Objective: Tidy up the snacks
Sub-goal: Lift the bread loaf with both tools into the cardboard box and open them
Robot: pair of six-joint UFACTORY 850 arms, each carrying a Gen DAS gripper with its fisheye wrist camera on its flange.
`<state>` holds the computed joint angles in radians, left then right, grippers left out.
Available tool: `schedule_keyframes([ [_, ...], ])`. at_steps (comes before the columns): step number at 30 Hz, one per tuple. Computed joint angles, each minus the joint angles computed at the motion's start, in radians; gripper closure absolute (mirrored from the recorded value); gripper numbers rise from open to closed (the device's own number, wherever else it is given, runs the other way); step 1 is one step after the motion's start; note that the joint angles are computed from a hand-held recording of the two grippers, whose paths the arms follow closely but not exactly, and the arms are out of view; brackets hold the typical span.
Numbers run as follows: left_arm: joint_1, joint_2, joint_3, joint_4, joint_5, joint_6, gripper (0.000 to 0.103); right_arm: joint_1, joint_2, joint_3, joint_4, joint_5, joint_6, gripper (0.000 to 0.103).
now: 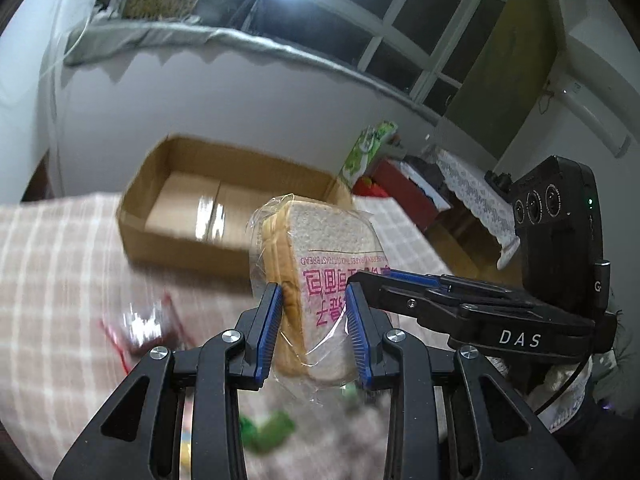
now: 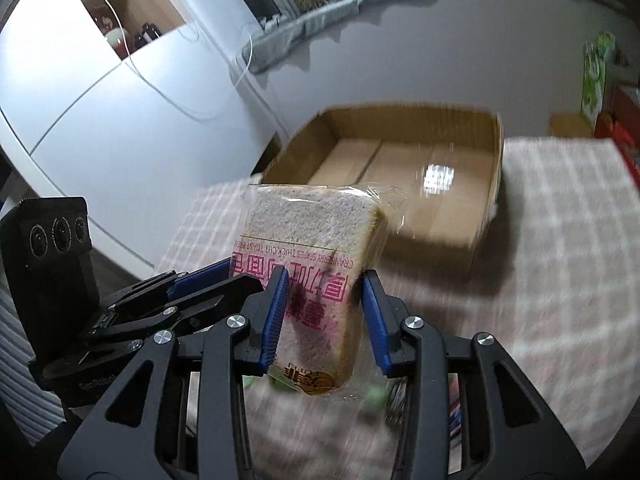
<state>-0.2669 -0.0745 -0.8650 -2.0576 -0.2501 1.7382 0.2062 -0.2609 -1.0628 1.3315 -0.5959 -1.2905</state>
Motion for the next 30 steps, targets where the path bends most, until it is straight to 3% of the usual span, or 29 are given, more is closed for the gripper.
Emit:
schedule_keyframes([
  [14, 0.058, -0.121, -0.162, -0.06, -0.007, 0.088, 0.073, 0.037, -0.156, -0.245, -0.107, 0.023, 0.128, 0.064],
  [18, 0.089, -0.19, -0.215, 0.086, -0.051, -0.083, 0.073, 0.039, -0.221, -0.31, -0.148, 0.025, 0.186, 0.064],
  [30, 0.078, -0.21, -0.245, 0.164, -0.005, -0.146, 0.073, 0.045, -0.284, -0.377, -0.239, 0.045, 0.253, 0.062],
])
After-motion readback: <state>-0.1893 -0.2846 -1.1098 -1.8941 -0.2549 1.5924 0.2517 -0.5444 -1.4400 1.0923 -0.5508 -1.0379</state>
